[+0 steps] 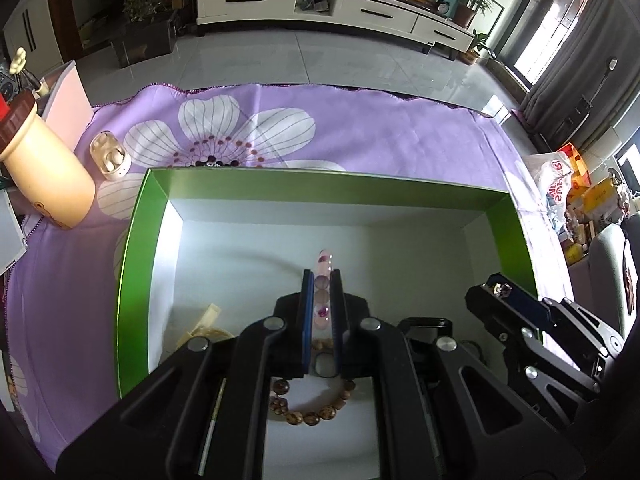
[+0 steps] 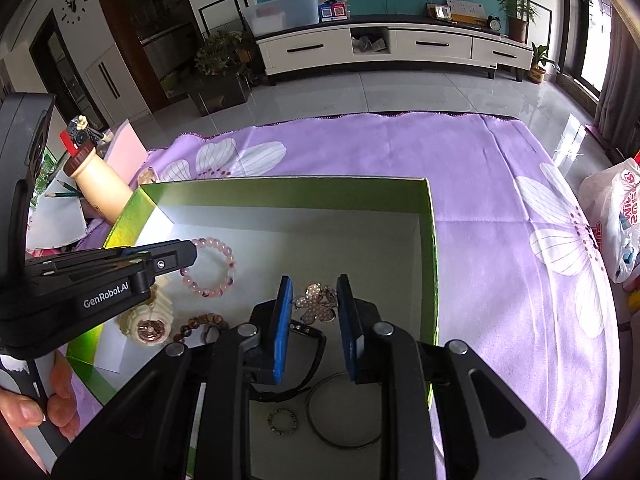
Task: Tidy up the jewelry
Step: 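Carry the pink bracelet and gold brooch over the green box, then open both tools to drop the pink bracelet and brooch into the box, then move both tools back to the jewelry left on the tablecloth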
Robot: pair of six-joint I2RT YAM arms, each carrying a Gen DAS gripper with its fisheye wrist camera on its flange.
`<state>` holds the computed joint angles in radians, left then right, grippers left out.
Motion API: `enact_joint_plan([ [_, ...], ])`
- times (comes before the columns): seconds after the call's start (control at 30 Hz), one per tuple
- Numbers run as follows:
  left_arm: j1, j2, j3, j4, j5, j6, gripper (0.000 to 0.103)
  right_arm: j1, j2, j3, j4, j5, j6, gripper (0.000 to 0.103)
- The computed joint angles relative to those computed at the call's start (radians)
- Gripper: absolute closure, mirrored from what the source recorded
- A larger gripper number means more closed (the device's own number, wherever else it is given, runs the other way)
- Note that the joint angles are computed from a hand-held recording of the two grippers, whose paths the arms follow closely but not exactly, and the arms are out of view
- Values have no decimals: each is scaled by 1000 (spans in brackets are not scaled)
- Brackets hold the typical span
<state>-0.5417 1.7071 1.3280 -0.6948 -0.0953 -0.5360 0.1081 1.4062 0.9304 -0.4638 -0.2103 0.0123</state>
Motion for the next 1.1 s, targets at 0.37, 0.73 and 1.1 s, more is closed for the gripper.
enact_joint_plan([
  [0.37,-8,-32,-23,2,-55,-8,62,-10,-16,-26,22,1,3,77],
  [0.73,-126,-287,-146,-20,-160,-22,40,-96,-318,-160,-58,-155,-53,75],
  [1.1,-441,-536,-353,-186,-218,-236,34,-524,-709,-287,-539,-416,-453,71],
])
